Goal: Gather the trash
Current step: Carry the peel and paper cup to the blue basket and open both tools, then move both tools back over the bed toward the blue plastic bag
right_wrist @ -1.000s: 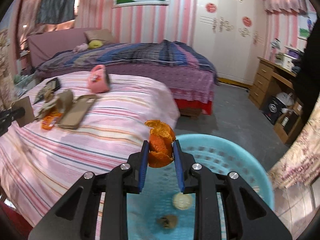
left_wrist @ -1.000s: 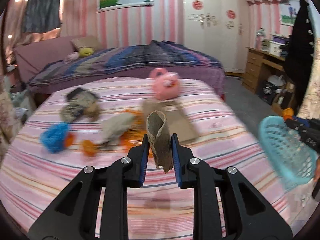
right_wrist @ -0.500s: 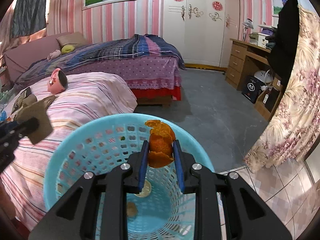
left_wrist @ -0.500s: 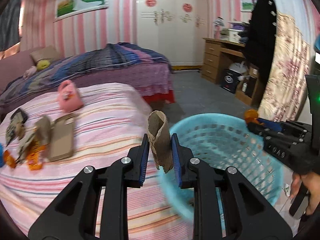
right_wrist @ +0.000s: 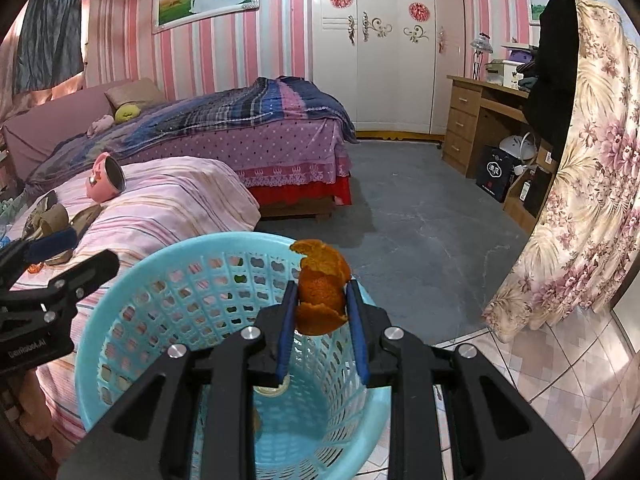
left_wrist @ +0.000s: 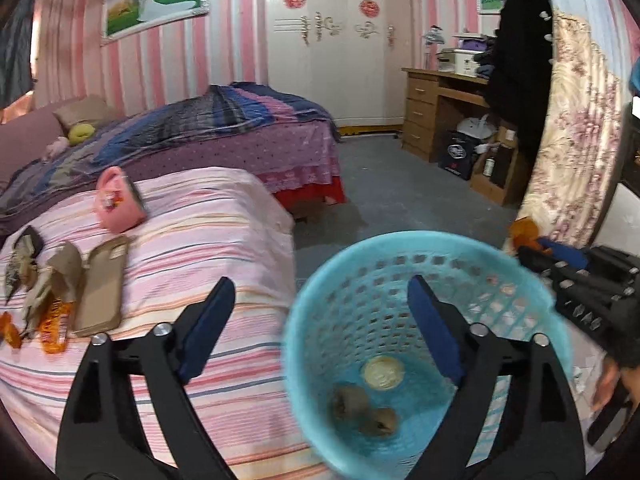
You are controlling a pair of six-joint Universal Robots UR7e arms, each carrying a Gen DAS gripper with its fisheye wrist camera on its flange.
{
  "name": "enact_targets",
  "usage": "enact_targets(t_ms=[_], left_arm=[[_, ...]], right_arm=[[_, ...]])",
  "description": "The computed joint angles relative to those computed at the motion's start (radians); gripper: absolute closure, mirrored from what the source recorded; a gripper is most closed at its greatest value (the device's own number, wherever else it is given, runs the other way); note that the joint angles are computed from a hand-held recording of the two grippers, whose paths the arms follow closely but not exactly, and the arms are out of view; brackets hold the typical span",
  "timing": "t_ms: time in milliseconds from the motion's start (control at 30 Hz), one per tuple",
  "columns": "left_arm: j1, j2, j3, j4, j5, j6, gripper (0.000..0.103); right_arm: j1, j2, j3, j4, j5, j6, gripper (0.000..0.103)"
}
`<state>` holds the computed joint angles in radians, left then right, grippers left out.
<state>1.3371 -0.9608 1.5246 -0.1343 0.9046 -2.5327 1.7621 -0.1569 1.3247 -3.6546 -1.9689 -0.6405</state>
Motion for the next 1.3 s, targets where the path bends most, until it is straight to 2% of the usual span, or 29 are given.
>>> enact_targets(t_ms=[167, 367, 433, 467, 500, 700, 800, 1033, 1300], left_arm=[[0.025, -0.032, 0.003, 0.012, -0.009, -0.039, 0.009], [0.039, -0.078, 0.029, -0.022, -0.039, -0.014, 0.008], [0.041, -0.1, 0.048, -0.039, -0.043, -0.002, 0.007], [0.044, -0.113, 0.057, -0.046, -0.042, 0.002, 0.007], [0.046, -0.122, 0.063, -0.049, -0.043, 0.003, 0.006], [0.068, -0.19, 0.096, -0.054, -0.046, 0.004, 0.006], [0.079, -0.228, 0.113, -0.06, -0.052, 0.008, 0.006], [0.125, -0.326, 0.132, -0.077, -0.077, 0.041, 0.006], [0.21, -0.401, 0.155, -0.162, -0.093, 0.129, 0.006]], right_arm=[[0.004, 0.004, 0.0, -0.008, -0.002, -0.003, 0.078], [0.016, 0.014, -0.007, -0.018, -0.009, -0.015, 0.075], [0.02, 0.018, -0.013, -0.02, -0.011, -0.01, 0.06], [0.024, 0.024, -0.017, -0.028, -0.018, -0.007, 0.044], [0.027, 0.029, -0.023, -0.032, -0.023, -0.007, 0.036], [0.061, 0.062, -0.072, -0.022, -0.072, -0.006, 0.023], [0.075, 0.073, -0.088, -0.015, -0.069, 0.014, 0.017], [0.115, 0.123, -0.161, 0.032, -0.057, 0.06, 0.015], [0.185, 0.239, -0.323, 0.123, -0.072, 0.027, 0.015]])
